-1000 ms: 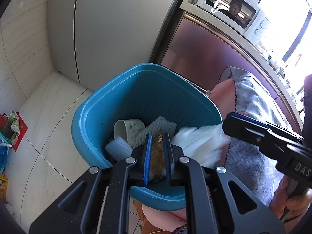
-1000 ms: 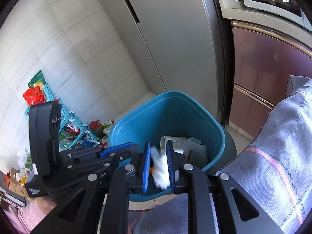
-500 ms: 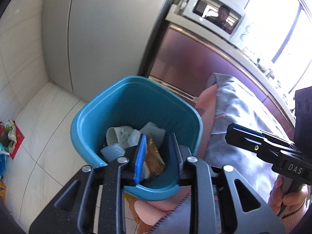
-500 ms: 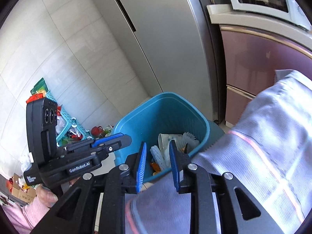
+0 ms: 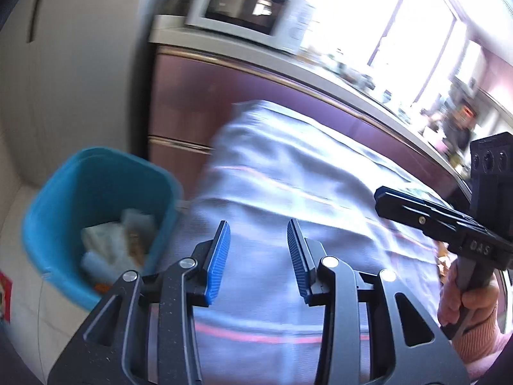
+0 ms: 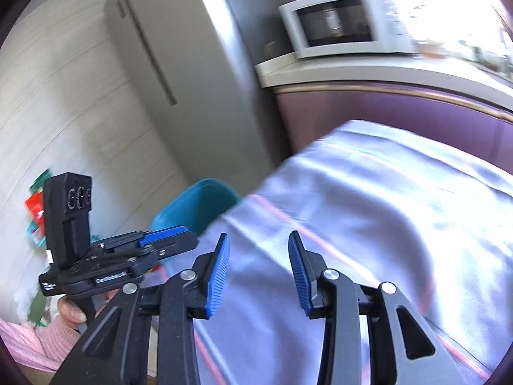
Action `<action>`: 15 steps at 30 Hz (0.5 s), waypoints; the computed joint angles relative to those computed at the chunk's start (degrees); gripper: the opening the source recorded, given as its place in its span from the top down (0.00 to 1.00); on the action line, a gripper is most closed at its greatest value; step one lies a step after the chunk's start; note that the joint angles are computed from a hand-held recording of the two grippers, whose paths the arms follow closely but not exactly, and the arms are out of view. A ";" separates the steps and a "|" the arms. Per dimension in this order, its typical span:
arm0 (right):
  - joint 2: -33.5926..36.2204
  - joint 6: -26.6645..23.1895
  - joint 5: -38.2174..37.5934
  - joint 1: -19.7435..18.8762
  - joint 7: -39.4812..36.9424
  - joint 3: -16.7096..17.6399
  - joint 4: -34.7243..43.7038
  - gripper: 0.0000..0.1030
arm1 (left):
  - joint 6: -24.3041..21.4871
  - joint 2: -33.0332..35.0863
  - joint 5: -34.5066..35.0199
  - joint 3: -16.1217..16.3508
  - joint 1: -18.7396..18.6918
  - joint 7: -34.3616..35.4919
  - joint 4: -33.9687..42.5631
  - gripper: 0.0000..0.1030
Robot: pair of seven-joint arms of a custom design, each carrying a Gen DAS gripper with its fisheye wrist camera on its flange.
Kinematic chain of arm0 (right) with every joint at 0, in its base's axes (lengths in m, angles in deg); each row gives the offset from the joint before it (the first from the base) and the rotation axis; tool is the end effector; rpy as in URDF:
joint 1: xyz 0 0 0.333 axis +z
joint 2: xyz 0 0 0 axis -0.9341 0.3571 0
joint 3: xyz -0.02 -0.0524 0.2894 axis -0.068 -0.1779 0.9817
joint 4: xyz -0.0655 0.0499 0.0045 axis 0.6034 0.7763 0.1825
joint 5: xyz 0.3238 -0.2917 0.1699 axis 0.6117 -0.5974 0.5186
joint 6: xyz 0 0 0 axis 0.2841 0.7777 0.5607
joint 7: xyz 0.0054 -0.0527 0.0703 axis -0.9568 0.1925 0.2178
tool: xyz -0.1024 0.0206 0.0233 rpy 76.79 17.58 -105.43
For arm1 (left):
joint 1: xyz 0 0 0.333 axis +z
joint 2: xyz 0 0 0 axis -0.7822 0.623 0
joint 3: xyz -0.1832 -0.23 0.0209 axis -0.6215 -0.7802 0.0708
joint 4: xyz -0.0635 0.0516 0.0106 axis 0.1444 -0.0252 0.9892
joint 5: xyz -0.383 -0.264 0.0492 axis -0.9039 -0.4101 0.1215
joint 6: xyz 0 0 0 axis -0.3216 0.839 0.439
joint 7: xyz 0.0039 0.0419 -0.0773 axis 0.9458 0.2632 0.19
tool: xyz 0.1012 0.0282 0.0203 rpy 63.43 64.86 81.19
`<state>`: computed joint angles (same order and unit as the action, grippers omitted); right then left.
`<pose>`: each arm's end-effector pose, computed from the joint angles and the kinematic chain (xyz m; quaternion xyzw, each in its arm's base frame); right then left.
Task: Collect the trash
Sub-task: 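Move both open tools back over the gold wrapper and orange peel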
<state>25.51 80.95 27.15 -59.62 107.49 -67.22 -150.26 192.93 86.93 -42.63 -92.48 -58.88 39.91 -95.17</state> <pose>0.7133 0.2043 0.4667 -0.8030 0.3919 -0.0004 0.4489 0.6134 -0.2245 0.4348 -0.7051 0.5666 -0.3854 0.1825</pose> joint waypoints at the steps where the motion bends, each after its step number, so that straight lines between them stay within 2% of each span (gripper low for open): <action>1: -0.58 0.56 0.30 -0.43 0.17 -0.40 -0.79 0.65 | 0.27 1.24 -2.19 -0.68 -0.35 2.84 1.30 0.65; 7: -4.37 5.49 0.91 -2.75 1.39 -3.06 -6.19 0.65 | -0.58 8.02 -12.25 -5.99 -0.46 16.67 8.85 0.65; 10: -5.41 8.33 1.10 -3.89 2.72 -4.22 -7.99 0.65 | -1.67 11.17 -15.52 -8.57 -0.26 21.44 12.45 0.65; 15: -6.33 12.55 1.36 -5.82 4.82 -5.71 -10.16 0.65 | -4.39 17.52 -22.75 -15.18 1.61 32.74 19.48 0.65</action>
